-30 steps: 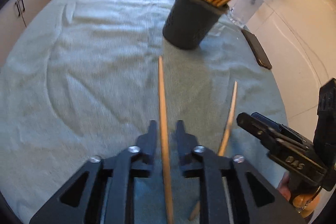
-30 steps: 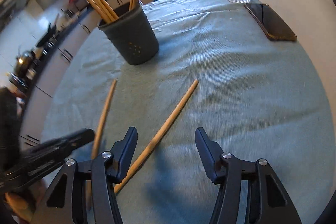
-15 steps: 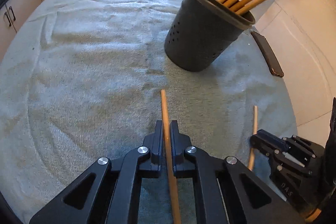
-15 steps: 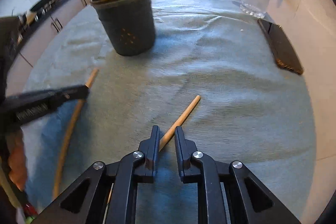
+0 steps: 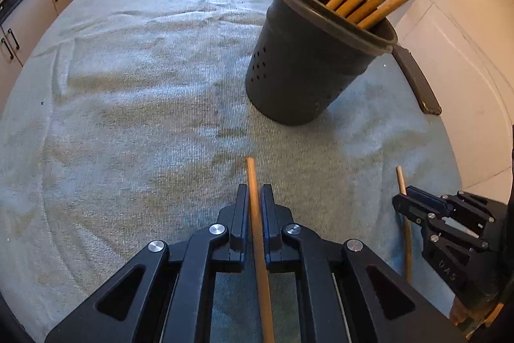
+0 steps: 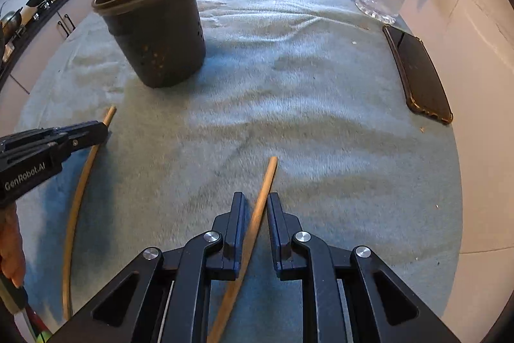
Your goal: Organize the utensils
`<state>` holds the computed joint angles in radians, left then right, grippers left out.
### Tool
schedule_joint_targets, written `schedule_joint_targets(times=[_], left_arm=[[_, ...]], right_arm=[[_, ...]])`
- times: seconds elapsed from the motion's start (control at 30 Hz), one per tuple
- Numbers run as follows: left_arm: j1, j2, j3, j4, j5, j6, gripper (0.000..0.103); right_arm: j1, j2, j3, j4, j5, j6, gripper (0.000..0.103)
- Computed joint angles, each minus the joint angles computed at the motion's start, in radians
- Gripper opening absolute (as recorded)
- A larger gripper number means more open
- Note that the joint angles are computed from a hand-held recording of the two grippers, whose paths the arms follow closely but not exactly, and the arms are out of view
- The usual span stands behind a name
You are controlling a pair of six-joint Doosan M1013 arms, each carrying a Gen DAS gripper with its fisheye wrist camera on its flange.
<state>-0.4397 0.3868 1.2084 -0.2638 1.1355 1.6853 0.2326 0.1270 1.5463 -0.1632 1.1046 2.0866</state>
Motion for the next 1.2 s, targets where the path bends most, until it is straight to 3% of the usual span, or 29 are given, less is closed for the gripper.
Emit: schedule_joint_targets(times=[0.2, 0.37, 0.63, 0.83, 1.2], left_arm=[[0.002, -0.020, 0.031, -0.005, -0.038, -0.005, 0.005], [0.006, -0.068, 0.069, 0.009, -0.089, -0.005, 0.005], [0.008, -0.185, 0.141, -0.002, -0.228, 0.042, 0.005], [-0.028, -0.244, 0.178, 0.075, -0.313, 0.041, 0.005], [-0.042, -0.311, 0.226, 0.082, -0.373, 0.063, 0.005]], right_arm=[[0.009, -0.006, 0.013, -0.010, -0.047, 0.034, 0.007], [-0.012, -0.059, 0.060, 0.066, -0.164, 0.050, 0.006], [0.047, -0.161, 0.091, -0.077, -0.292, 0.165, 0.007], [0.097, -0.213, 0.103, -0.205, -0.327, 0.266, 0.007], [0.175, -0.271, 0.119, -0.372, -0.322, 0.372, 0.007]])
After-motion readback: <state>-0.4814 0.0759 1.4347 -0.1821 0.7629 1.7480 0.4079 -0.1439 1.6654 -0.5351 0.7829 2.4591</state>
